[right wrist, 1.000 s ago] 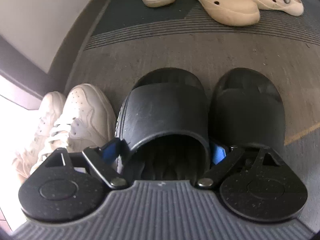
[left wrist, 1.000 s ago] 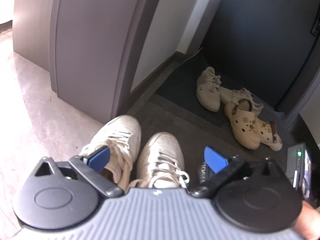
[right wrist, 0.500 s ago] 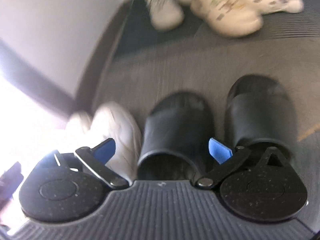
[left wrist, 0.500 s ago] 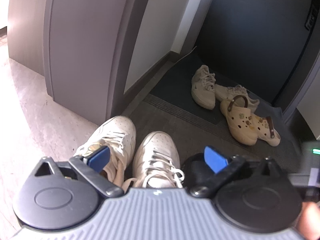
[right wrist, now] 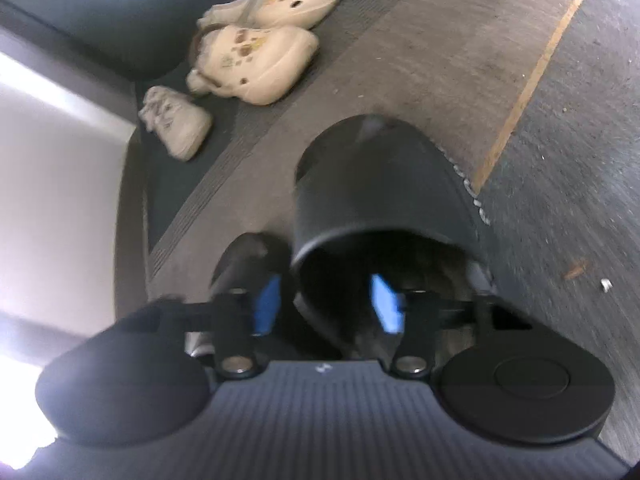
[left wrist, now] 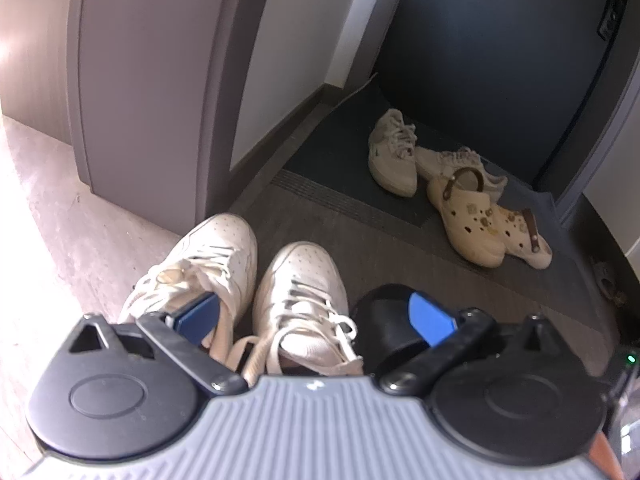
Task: Organize scattered shoes
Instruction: 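Push the black slides into a neat pair with the right gripper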
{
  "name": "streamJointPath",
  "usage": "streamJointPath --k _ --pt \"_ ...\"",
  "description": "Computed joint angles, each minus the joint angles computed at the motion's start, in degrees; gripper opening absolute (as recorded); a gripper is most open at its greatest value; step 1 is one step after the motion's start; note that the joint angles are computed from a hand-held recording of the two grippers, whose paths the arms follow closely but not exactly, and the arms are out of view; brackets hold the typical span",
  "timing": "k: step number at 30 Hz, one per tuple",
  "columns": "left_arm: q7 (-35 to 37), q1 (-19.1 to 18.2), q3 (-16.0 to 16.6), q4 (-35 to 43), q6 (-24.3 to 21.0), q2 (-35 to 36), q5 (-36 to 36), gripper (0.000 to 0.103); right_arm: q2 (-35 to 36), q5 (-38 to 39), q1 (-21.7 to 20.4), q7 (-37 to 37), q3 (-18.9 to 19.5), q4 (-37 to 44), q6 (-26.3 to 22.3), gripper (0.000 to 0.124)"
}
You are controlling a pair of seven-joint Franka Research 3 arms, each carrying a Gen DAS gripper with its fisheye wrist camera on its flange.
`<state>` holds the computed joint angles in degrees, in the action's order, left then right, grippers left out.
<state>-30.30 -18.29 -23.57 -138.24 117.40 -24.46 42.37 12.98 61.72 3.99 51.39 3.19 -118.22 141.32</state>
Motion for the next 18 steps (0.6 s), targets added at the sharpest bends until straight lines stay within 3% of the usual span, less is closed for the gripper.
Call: streamJointPath --k 3,5,10,13,15,18 --pt "0.06 -0.16 0.2 -0.5 0.53 -0.38 -0.15 0.102 -0.57 1.78 -1.12 -3.31 0.1 0.33 -4.27 0.014" --pt "-0.82 -0.11 0.35 -1.39 1.83 -1.14 -0.1 0.102 -1.29 -0.85 -0.36 -3.53 -0.08 0.42 -5.13 0.013" --pt "-0.74 0.33 -0.03 -1.07 2.82 -0.64 0.63 0.102 -1.79 -0.77 0.27 -2.84 -0.3 0.03 -5.7 0.013" --pt "-0.29 0.42 -0.53 -0.68 2.41 -0.38 1.8 0.102 -0.47 -1.48 -0.45 -1.71 -0.88 1.55 -9.41 0.021" --pt "-0.07 0.43 -0.64 -0.23 2.25 0.0 2.39 0.102 0.63 -9.65 -0.66 -2.52 -1.62 5.14 -14.47 0.027" --pt "0.75 0.6 -0.5 0.26 3.03 0.74 4.11 0.102 -1.18 -17.61 -1.5 -9.58 -2.31 6.51 -19.12 0.036"
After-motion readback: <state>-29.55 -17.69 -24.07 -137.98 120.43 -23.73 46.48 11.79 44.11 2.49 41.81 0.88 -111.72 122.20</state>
